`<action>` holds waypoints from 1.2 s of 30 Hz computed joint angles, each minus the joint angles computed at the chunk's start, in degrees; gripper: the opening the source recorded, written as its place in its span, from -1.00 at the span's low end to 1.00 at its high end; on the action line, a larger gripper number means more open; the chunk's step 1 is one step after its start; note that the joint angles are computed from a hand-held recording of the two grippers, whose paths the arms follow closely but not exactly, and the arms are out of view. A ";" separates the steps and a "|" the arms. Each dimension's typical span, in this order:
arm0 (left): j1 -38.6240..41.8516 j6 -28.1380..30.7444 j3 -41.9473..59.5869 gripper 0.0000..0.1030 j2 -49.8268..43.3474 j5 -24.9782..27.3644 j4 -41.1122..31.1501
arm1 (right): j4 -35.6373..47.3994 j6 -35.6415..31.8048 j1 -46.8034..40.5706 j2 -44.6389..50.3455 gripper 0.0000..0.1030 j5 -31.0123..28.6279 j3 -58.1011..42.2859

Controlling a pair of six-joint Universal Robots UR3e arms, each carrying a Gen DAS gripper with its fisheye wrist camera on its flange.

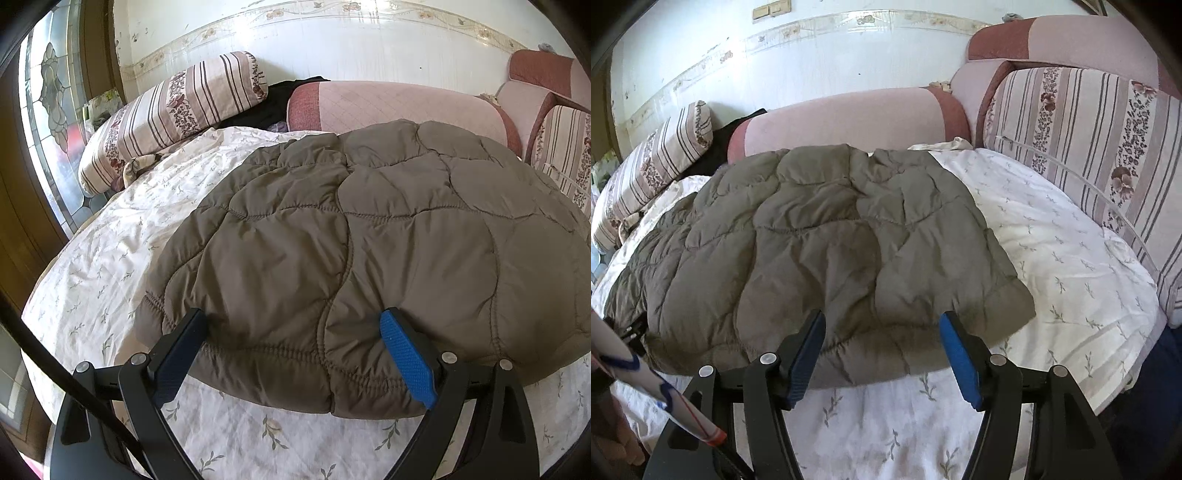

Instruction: Fold large clothes

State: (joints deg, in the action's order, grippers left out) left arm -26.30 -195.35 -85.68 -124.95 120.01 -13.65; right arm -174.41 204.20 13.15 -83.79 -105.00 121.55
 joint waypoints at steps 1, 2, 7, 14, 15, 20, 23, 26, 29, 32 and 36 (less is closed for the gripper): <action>-0.05 -0.02 -0.01 0.84 -0.02 0.04 0.02 | 0.19 0.35 0.13 0.02 0.33 -0.11 0.07; -0.06 -0.06 -0.15 0.84 0.14 0.02 -0.02 | 0.58 0.52 -0.16 -0.14 0.33 0.36 0.17; -0.07 -0.19 -0.15 0.84 0.17 -0.04 -0.08 | 0.66 0.90 -1.18 -0.49 0.33 1.45 0.96; -0.05 -0.36 -0.77 0.85 0.51 -0.31 0.11 | 0.49 0.45 -0.49 0.07 0.33 1.28 0.64; -0.10 -0.39 -0.79 0.85 0.51 -0.23 0.12 | 0.31 0.42 -0.33 0.07 0.33 1.25 0.69; -0.11 -0.53 -1.09 0.87 0.73 -0.24 0.17 | -0.63 0.28 0.28 0.10 0.33 0.94 0.90; 0.03 -0.75 -1.18 0.89 0.92 -0.25 -0.03 | -1.16 0.28 0.55 0.02 0.33 0.79 1.04; 0.01 -1.19 -1.38 0.90 1.18 -0.32 -0.23 | -1.87 0.20 0.63 -0.05 0.33 1.10 1.24; 0.08 -1.08 -1.55 0.91 1.28 -0.41 -0.10 | -2.43 -0.09 0.56 0.03 0.33 1.40 1.21; 0.12 -1.01 -1.69 0.91 1.34 -0.45 0.02 | -3.23 -0.30 0.68 0.11 0.33 1.46 1.33; 0.03 -1.36 -1.80 0.93 1.53 -0.26 -0.27 | -4.03 -0.67 1.23 0.35 0.33 0.93 1.16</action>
